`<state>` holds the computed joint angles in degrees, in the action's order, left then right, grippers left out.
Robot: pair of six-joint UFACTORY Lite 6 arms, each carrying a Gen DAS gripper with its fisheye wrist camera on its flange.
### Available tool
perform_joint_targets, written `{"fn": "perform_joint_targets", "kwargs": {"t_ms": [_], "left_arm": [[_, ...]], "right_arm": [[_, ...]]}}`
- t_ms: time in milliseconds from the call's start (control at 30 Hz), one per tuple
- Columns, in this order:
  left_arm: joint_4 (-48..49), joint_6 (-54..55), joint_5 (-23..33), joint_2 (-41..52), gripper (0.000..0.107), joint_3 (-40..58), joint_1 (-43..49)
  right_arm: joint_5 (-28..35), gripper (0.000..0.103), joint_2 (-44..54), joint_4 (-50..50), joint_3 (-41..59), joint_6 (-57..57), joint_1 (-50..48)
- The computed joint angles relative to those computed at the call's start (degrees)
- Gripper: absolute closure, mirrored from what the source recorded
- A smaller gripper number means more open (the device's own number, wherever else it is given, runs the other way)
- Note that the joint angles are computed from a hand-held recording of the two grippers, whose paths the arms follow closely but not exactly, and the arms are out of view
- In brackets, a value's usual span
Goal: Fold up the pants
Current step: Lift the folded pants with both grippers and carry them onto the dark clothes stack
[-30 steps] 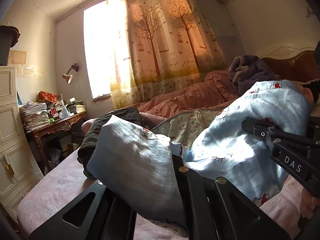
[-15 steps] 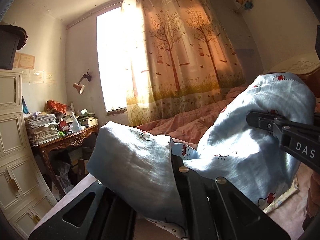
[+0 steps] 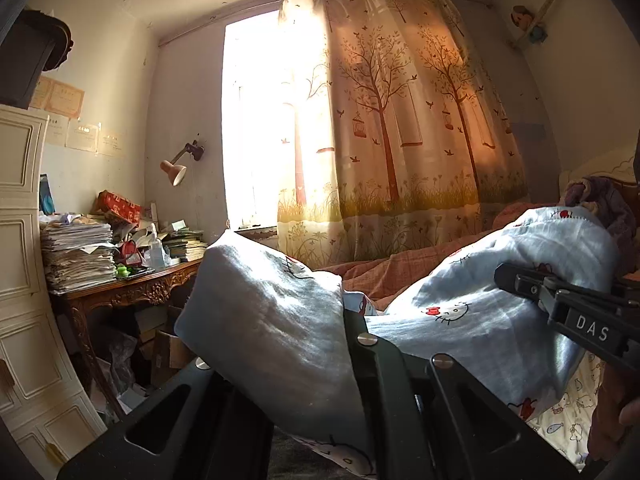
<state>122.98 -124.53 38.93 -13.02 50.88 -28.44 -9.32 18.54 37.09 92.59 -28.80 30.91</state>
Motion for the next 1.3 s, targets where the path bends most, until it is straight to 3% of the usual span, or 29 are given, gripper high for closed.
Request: {"fn": "perform_joint_targets", "kwargs": {"t_ms": [67, 167, 267, 367, 467, 533, 667, 900, 967, 1033, 1100, 1200, 1267, 1300], "left_arm": [[6.4, -5.8, -0.8, 1.9, 0.103, -0.5, 3.6], [16.0, -16.2, -1.5, 5.8, 0.103, -1.8, 8.6], [26.7, -28.7, -7.0, 12.2, 0.103, 0.0, 14.7], [27.7, -29.0, -8.0, 17.0, 0.101, 1.7, 16.5], [33.0, -35.1, -16.6, 18.1, 0.1, 4.4, 18.7], [31.4, -34.0, -18.7, 17.7, 0.098, 4.7, 18.9], [23.2, -25.9, -20.1, 16.5, 0.094, 4.4, 18.1], [12.7, -16.0, -18.1, 17.9, 0.071, 5.6, 16.6], [12.6, -16.3, -18.1, 18.1, 0.065, 5.7, 17.1], [9.6, -14.2, -16.4, 18.2, 0.048, 5.5, 17.0], [4.2, -9.6, -12.2, 18.6, 0.024, 5.4, 16.1], [3.7, -9.1, -12.1, 18.8, 0.024, 5.6, 17.3], [5.4, -11.6, -13.0, 18.5, 0.023, 5.5, 18.7], [6.3, -12.8, -13.2, 18.1, 0.023, 5.2, 19.3]], "right_arm": [[0.1, 0.099, 5.4, -1.1, 5.0, 0.5, 0.1], [-0.6, 0.099, 14.3, 7.0, 12.7, -8.8, 1.3], [-2.1, 0.099, 20.7, 9.9, 16.0, -10.3, 1.9], [-1.2, 0.099, 25.5, 11.6, 18.4, -11.0, 1.6], [-1.8, 0.099, 26.7, 11.1, 17.5, -10.0, 1.6], [-1.2, 0.099, 26.8, 12.0, 17.3, -11.1, 1.4], [-0.9, 0.099, 24.8, 4.1, 14.1, -2.6, 0.7], [-1.1, 0.097, 25.4, 20.8, 14.6, -20.3, 1.0], [-1.3, 0.086, 25.4, 25.6, 14.8, -24.7, 0.9], [-2.1, 0.075, 25.1, 30.2, 14.7, -28.2, 0.7], [-3.1, 0.067, 25.0, 35.1, 14.6, -31.7, 0.5], [-2.9, 0.052, 24.1, 34.7, 13.4, -30.3, -0.1], [-4.5, 0.03, 22.7, 31.4, 11.8, -27.0, 0.0], [-6.1, 0.026, 21.8, 28.6, 10.4, -24.0, 0.1]]}}
